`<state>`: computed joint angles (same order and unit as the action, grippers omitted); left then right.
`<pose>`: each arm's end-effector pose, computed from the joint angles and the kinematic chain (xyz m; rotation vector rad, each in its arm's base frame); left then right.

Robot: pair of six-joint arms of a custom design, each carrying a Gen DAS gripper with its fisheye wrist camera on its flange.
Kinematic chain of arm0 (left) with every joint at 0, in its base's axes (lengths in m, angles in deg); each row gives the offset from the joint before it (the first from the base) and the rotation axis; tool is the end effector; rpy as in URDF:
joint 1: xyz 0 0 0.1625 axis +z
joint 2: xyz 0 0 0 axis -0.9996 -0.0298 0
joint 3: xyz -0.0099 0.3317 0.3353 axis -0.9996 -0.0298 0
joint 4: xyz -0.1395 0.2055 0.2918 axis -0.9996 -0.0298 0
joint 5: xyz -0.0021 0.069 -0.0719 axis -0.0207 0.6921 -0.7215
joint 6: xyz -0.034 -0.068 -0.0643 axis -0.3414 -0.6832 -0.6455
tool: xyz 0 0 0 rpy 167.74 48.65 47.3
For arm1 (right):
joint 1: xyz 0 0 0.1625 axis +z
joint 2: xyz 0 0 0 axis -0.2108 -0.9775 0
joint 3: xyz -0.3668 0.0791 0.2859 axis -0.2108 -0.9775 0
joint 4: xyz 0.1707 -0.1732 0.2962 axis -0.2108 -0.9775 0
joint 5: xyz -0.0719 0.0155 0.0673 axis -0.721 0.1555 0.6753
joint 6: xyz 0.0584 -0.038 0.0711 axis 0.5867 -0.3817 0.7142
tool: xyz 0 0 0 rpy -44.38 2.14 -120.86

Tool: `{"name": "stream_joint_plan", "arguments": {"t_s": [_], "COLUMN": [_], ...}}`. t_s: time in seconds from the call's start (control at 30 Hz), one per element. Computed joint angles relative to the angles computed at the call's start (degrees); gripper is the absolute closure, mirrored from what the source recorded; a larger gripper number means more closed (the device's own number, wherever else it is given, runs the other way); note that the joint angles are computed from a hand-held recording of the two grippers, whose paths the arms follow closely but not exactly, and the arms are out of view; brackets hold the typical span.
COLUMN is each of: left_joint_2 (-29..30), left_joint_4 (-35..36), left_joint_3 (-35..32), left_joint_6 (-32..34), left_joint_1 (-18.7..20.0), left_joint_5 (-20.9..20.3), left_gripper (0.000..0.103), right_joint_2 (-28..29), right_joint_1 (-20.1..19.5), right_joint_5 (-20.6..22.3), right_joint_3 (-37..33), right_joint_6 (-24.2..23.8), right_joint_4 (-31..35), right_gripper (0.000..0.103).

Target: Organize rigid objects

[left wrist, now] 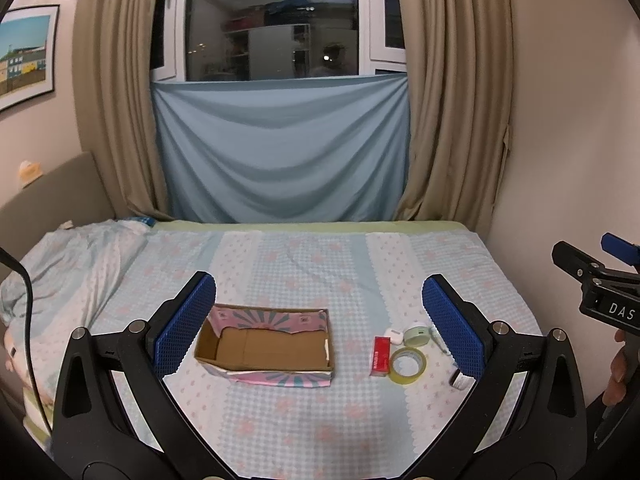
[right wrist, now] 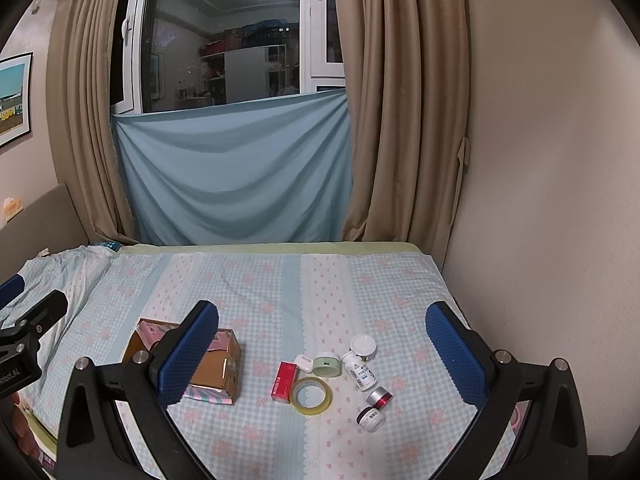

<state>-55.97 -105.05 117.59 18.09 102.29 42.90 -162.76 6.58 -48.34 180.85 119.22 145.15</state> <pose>-0.2970 -0.3038 0.5313 0.6900 2.1530 -1.1865 0.5321 -0.2750 0.2364 0.2735 -1.9921 1.2613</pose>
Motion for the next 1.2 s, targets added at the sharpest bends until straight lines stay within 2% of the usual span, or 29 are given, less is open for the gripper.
{"name": "stream_joint_plan", "arguments": {"t_s": [0.23,0.37,0.47,0.57,0.7,0.83,0.93,1.07,1.2], "left_joint_2": [0.8,2.3,4.0,6.5,11.1,16.9,21.9,29.0,36.7], "left_joint_4": [-1.5,-5.4,-11.1,-16.9,-21.2,-24.6,-26.2,-29.1,-29.5], "left_joint_3": [-0.7,-1.0,-0.5,-0.3,0.1,0.4,0.0,-0.7,-2.8], "left_joint_6": [3.0,7.2,12.2,16.7,19.0,19.4,19.7,20.7,21.7], "left_joint_1": [1.4,3.8,7.0,11.4,16.8,21.7,25.2,30.2,35.0], "left_joint_5": [-0.6,-2.0,-5.3,-10.2,-14.7,-18.8,-21.2,-23.9,-25.7], "left_gripper": [0.001,0.001,0.001,0.001,0.001,0.001,0.001,0.001,0.001], "right_joint_2": [0.1,0.0,-0.5,-1.3,-2.5,-3.7,-5.0,-7.8,-11.4], "right_joint_1": [-0.4,-1.1,-1.8,-3.4,-5.7,-9.2,-12.9,-18.4,-25.7], "right_joint_5": [0.0,0.4,1.4,2.4,2.7,2.9,2.7,3.2,4.6], "right_joint_3": [-0.2,0.0,1.1,3.5,8.1,13.9,19.1,24.8,28.8], "right_joint_6": [0.8,1.4,0.7,-1.4,-5.4,-13.9,-23.2,-36.4,-50.7], "right_joint_4": [-0.2,-0.4,-0.7,-0.8,-1.5,-0.3,2.7,9.3,19.3], "right_gripper": [0.0,0.0,0.0,0.0,0.0,0.0,0.0,0.0,0.0]}}
